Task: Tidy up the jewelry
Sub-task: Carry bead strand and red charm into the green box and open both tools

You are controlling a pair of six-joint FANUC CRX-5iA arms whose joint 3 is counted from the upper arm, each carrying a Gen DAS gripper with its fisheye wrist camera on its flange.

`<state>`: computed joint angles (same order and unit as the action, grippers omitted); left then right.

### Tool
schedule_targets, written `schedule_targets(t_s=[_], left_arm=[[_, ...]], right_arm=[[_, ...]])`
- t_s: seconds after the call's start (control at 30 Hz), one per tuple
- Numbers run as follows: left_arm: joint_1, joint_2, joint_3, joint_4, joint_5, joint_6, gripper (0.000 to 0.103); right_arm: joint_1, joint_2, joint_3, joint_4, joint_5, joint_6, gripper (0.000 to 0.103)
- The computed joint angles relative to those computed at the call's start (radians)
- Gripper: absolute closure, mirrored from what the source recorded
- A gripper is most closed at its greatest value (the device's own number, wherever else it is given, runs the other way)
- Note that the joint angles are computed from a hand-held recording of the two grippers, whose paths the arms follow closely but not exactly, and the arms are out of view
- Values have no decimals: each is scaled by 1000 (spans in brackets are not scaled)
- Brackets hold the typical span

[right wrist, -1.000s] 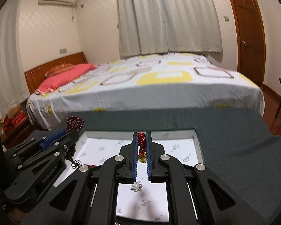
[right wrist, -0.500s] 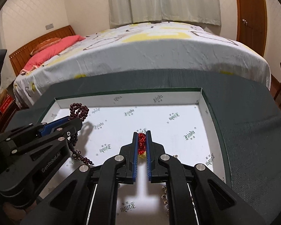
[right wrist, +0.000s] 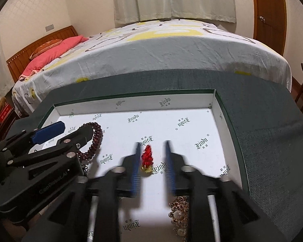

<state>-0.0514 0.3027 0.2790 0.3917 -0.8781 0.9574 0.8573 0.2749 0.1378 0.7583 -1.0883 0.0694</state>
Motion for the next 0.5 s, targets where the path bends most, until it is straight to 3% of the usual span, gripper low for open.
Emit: schedule_targets(t_s=[0.13,0.23,0.5], left_arm=[[12,-2,-13,40,5,-2,33],[17,-14,-32,67,23,-23,32],[54,-96,-127,164,71,-118,25]], right_arm=[[1,-6,-7,11,-3,-6,69],[7,-14,-19,45,-11,-35,61],[46,-48,-42,111,-42,-65,60]])
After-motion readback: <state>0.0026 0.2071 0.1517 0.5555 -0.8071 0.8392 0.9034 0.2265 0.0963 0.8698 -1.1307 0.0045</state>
